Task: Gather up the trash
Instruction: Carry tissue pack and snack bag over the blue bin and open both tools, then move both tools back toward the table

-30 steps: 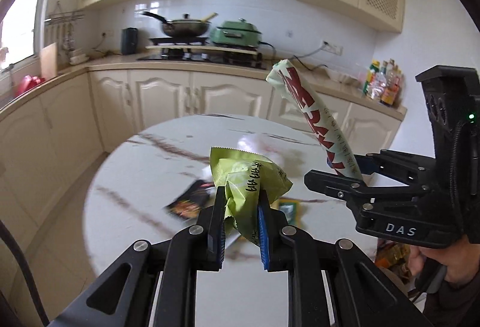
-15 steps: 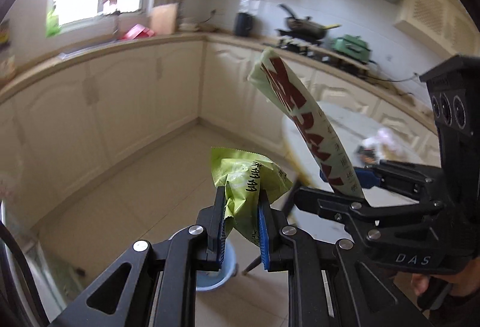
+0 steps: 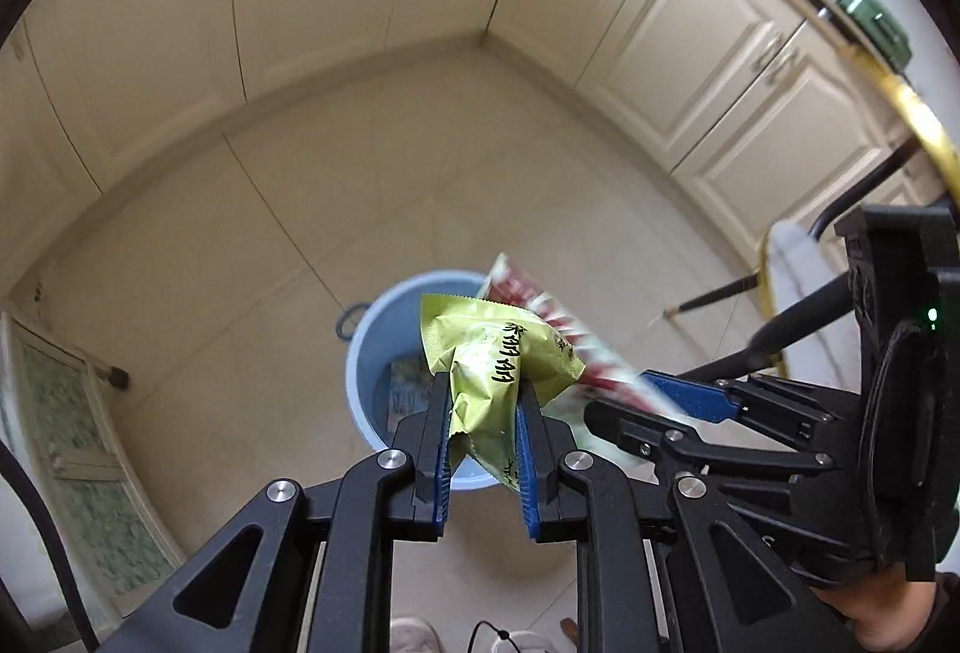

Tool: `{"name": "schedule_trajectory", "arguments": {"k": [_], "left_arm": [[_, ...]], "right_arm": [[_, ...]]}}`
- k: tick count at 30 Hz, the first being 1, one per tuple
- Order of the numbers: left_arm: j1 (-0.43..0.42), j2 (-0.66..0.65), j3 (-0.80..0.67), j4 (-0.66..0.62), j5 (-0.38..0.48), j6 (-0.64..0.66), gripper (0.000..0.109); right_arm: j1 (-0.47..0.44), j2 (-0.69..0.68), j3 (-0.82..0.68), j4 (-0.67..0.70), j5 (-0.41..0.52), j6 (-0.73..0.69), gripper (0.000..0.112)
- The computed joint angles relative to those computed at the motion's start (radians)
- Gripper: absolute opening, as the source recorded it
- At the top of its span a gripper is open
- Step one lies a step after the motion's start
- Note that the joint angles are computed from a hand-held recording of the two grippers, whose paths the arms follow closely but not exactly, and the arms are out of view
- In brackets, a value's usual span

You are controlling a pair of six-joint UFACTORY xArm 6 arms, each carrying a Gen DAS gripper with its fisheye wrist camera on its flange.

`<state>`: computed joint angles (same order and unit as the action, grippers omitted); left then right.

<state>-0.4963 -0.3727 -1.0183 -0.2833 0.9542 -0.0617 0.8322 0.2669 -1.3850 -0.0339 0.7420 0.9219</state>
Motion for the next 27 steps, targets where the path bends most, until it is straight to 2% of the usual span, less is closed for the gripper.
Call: {"name": "schedule_trajectory", "arguments": {"k": [3,6,8,10,11,12,13,14,15,18,27], "left_arm": [[0.036,0.159,-0.072,-0.051,0.005,0.049,0.014],[0.072,0.263,-0.121,-0.072,0.004,0.099,0.014],[0.094,0.3,-0.135,-0.075,0.007,0.124,0.017],[0.094,0.34,-0.168,-0.061,0.012,0.119,0.025],[0.081,0.38,-0.218,-0.039,0.026,0.089,0.035],[0.075,0.401,-0.248,-0.006,0.034,0.062,0.041],[0.061,0.435,-0.296,0.028,0.038,0.02,0.052],[0.071,0.44,-0.302,0.04,0.035,0.013,0.058],[0.068,0.442,-0.311,0.039,0.037,0.003,0.059],[0.083,0.418,-0.321,0.062,0.071,-0.015,0.06],[0.115,0.226,-0.307,0.168,0.063,-0.107,0.06]], "right_arm": [[-0.039,0.061,0.042,0.079,-0.102,-0.059,0.039],[-0.072,0.112,0.065,0.131,-0.16,-0.09,0.039],[-0.081,0.127,0.062,0.114,-0.137,-0.081,0.04],[-0.089,0.11,0.091,0.096,-0.139,-0.073,0.045],[-0.091,0.106,0.101,0.091,-0.14,-0.069,0.052],[-0.092,0.104,0.102,0.07,-0.126,-0.056,0.058],[-0.092,0.101,0.102,0.047,-0.102,-0.042,0.058],[-0.093,0.098,0.1,0.046,-0.094,-0.042,0.058],[-0.091,0.104,0.09,0.048,-0.093,-0.036,0.058],[-0.083,0.09,0.08,0.008,-0.071,-0.01,0.062],[0.002,0.03,-0.078,-0.203,0.086,0.084,0.065]]}}
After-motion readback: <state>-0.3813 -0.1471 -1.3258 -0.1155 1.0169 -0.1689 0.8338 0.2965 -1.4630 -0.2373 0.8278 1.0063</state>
